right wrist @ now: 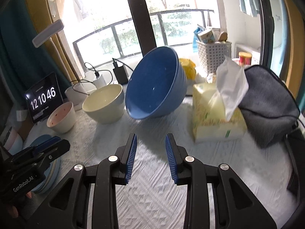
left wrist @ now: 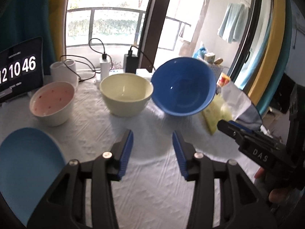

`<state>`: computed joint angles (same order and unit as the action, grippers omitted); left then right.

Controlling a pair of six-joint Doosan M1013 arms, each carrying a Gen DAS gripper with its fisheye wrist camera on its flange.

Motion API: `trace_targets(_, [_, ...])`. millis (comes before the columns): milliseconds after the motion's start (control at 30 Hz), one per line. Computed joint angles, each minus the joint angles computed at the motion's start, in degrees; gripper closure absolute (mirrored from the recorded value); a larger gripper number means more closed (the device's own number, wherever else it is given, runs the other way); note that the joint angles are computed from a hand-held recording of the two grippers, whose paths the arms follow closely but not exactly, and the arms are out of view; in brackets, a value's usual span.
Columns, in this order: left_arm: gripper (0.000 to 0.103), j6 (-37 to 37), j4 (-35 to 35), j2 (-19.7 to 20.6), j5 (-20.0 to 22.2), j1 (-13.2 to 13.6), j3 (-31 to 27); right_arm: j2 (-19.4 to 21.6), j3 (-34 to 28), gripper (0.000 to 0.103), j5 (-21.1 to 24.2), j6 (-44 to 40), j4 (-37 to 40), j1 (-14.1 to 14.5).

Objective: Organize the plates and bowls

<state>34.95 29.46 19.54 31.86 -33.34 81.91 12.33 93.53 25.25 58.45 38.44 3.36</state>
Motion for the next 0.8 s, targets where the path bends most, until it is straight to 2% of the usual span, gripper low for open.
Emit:
trace_targets(367, [0.058, -4.33, 2.48, 3.60, -0.46, 0.82, -4.08, 2.43, -4.12, 0.069, -0.69, -1.31, -0.08, -0.96])
trace_targets(667, [0.058, -8.26, 5.39, 6.57, -3.33, 1.27, -6.48, 4.81, -7.03, 0.068, -1.52, -0.60, -1.19, -0.92])
trace_targets(733, [0.058, -7.97, 4.37, 7.65, -3.41, 1.53, -7.66, 5.43, -7.76, 0.062, -2.07, 0.29, -2.09, -0.74])
trace_targets(800, [0.058, -5.89, 0.98, 8.76, -3.03, 1.96, -8.95, 6.12, -8.77, 0.060, -1.59, 1.92, -3.56, -0.67])
